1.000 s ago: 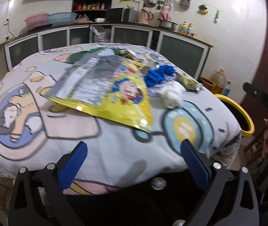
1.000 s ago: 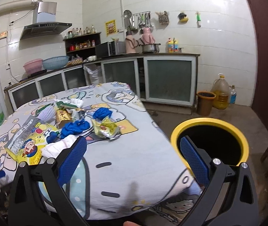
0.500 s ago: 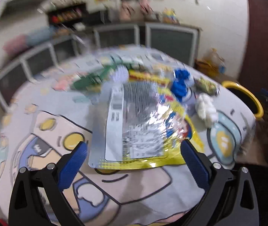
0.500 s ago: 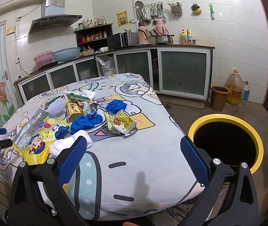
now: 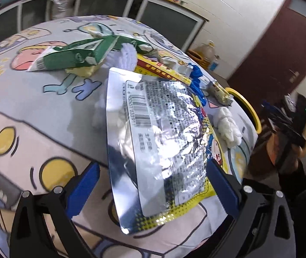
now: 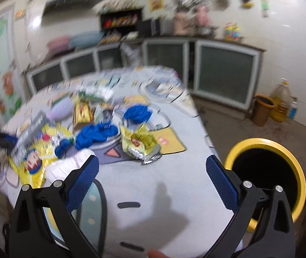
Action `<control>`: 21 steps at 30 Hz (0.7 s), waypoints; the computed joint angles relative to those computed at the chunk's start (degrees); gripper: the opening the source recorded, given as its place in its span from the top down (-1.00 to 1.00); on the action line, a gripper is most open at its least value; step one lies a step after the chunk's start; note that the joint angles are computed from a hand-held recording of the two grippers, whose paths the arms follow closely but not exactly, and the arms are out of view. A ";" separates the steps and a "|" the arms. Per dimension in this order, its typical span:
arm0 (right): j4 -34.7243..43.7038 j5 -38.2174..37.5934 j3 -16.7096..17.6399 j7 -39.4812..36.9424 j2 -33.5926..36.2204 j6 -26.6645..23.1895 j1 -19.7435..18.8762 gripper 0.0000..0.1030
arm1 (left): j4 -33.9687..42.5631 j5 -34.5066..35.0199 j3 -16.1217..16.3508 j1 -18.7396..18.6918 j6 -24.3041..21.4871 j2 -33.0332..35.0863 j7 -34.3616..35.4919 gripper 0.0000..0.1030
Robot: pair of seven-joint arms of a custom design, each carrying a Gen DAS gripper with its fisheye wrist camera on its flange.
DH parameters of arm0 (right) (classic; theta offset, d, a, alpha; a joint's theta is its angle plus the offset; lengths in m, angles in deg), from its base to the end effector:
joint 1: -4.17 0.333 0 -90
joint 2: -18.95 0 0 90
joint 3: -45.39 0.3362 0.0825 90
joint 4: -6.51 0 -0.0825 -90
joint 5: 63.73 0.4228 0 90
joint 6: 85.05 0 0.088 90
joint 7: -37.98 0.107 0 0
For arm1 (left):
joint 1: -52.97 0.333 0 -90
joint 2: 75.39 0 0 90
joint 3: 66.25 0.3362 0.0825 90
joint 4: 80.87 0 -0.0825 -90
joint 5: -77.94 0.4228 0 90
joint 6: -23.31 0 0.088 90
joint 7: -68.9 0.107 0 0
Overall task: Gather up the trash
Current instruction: 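Grasp the yellow snack bag with the left tool while the right tool grasps the yellow candy packet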
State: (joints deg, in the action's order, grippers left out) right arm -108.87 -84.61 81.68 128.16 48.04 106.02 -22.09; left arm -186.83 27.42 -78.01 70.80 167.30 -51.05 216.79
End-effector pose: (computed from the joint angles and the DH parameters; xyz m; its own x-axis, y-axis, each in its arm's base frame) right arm 0.6749 0.1120 0.3465 0.3753 -0.9256 -0.0499 -0.5569 -0.1822 -0.8103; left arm 0.6926 0.0910 0.3144 -0.2920 -0.8814 0.3714 -0.8477 0.0588 -0.5272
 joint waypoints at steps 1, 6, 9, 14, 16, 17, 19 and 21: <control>3.17 -2.34 2.66 -1.98 2.34 -5.02 -1.86 -0.85 | 1.44 0.26 -0.02 0.56 -2.60 0.85 -0.06 -0.85; 13.63 -2.10 4.08 -11.72 8.89 -18.02 0.23 -0.85 | 8.88 4.46 0.95 1.09 -10.87 5.83 -2.70 -0.85; 19.58 0.54 6.61 -17.10 12.99 -24.28 0.59 -0.85 | 12.40 6.92 0.59 1.30 -13.89 8.21 -4.39 -0.85; 30.70 5.22 5.94 -21.72 18.56 -34.49 4.94 -0.85 | 17.52 6.74 -1.08 3.12 -21.19 11.61 -3.65 -0.85; 34.96 7.82 6.06 -23.31 20.77 -39.19 6.21 -0.85 | 20.03 7.47 -1.35 2.96 -23.74 13.41 -3.87 -0.85; 36.23 8.04 4.75 -23.14 21.10 -39.69 7.60 -0.85 | 20.41 7.76 -1.46 2.81 -24.14 13.81 -3.82 -0.85; 37.09 8.60 2.84 -23.51 21.06 -39.84 9.38 -0.85 | 21.00 6.70 -2.42 3.39 -24.17 14.77 -1.84 -0.85; 39.47 10.38 2.06 -24.53 22.24 -42.50 10.65 -0.85 | 22.25 6.13 -2.92 3.90 -26.28 15.62 -1.19 -0.85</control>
State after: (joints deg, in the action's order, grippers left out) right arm -69.40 -74.23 83.74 103.63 70.28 63.52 -11.44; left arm -164.58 33.55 -80.93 74.70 141.02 -35.43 215.60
